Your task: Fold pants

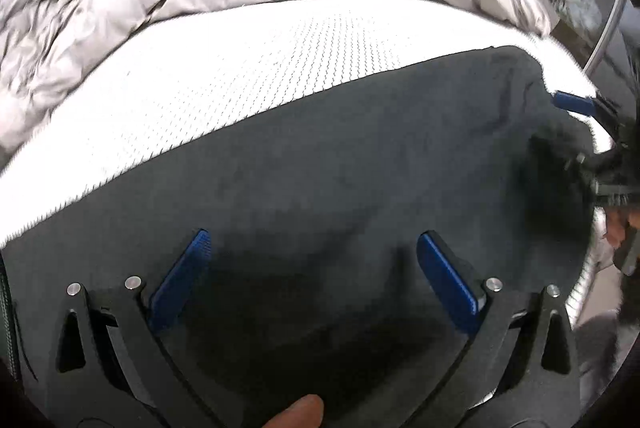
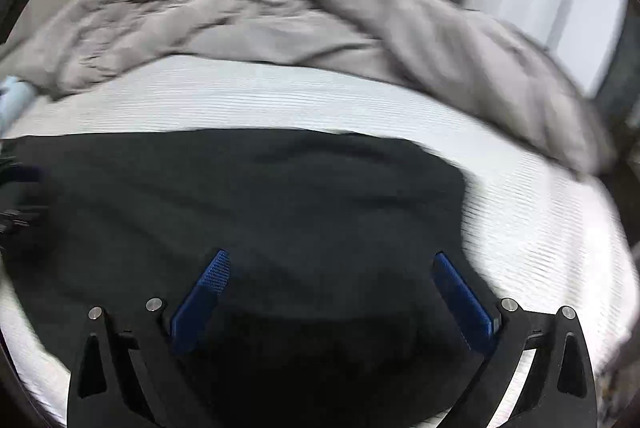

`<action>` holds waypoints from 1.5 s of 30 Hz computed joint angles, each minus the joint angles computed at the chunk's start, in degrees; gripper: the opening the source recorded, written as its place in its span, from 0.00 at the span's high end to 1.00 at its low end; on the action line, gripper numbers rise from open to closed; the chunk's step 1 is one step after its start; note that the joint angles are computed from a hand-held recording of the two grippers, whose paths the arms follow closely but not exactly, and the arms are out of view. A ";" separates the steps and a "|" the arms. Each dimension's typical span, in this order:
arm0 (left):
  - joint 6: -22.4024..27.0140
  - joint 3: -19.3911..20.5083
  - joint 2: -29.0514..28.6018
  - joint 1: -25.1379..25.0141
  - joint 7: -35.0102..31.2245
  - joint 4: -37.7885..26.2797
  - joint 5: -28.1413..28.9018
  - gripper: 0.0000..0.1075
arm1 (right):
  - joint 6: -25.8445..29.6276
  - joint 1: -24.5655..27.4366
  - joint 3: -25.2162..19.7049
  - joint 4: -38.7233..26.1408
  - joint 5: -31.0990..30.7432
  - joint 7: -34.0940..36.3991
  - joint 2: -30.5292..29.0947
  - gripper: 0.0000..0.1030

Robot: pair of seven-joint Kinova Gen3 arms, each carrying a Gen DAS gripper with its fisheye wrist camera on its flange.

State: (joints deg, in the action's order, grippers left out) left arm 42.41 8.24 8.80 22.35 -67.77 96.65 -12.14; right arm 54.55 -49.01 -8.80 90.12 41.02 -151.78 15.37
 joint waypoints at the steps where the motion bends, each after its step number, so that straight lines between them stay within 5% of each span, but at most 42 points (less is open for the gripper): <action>1: 1.35 -1.18 1.75 1.26 0.25 -1.54 -1.38 0.05 | -0.85 1.20 -1.58 -2.65 -1.15 2.33 2.39 0.00; 4: 3.66 -0.56 5.02 -0.55 -0.59 -3.47 0.08 0.04 | 0.61 4.99 -7.86 -9.14 -2.24 8.72 8.78 0.00; 7: -0.40 -0.83 3.05 -3.95 -5.83 -0.14 4.54 0.04 | 3.27 6.84 -9.88 -10.57 -1.46 9.75 11.77 0.01; 14: -1.35 -2.07 1.07 -6.76 -9.56 2.11 8.94 0.04 | 13.12 2.08 5.00 -3.34 1.47 -5.75 7.28 0.00; 18: -1.42 -2.14 0.71 -6.85 -7.68 1.76 7.67 0.05 | 9.51 2.76 5.21 0.03 0.33 -12.46 2.93 0.01; 21: -4.19 -1.59 0.62 -6.73 -6.89 0.91 8.93 0.05 | 12.15 2.31 0.73 -0.88 6.04 -12.23 2.09 0.01; 24: -3.53 -2.15 4.20 -5.18 -3.75 -3.31 6.73 0.05 | 9.13 7.72 -7.13 -3.33 6.42 -7.03 2.43 0.01; 29: -1.59 -4.36 10.77 -2.69 -1.12 -8.62 3.39 0.04 | 7.49 9.33 -15.39 -14.04 6.51 3.25 13.05 0.01; 33: -3.11 -3.40 10.23 -4.41 -2.33 -7.42 5.83 0.04 | 10.44 7.74 -14.12 -19.04 4.34 5.90 16.53 0.01; 39: -3.94 -3.57 9.71 -4.54 -2.94 -6.22 6.34 0.04 | 23.27 5.53 -1.69 -15.63 7.37 -7.09 15.69 0.01; 45: -3.38 -2.86 8.23 -5.03 -2.78 -7.15 7.81 0.05 | 19.56 6.02 -5.79 -8.71 11.10 -14.24 8.54 0.02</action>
State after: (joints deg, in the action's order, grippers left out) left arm 39.03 5.38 17.03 17.33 -70.55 89.50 -4.34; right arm 74.11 -42.99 -14.58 81.41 52.12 -166.03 23.91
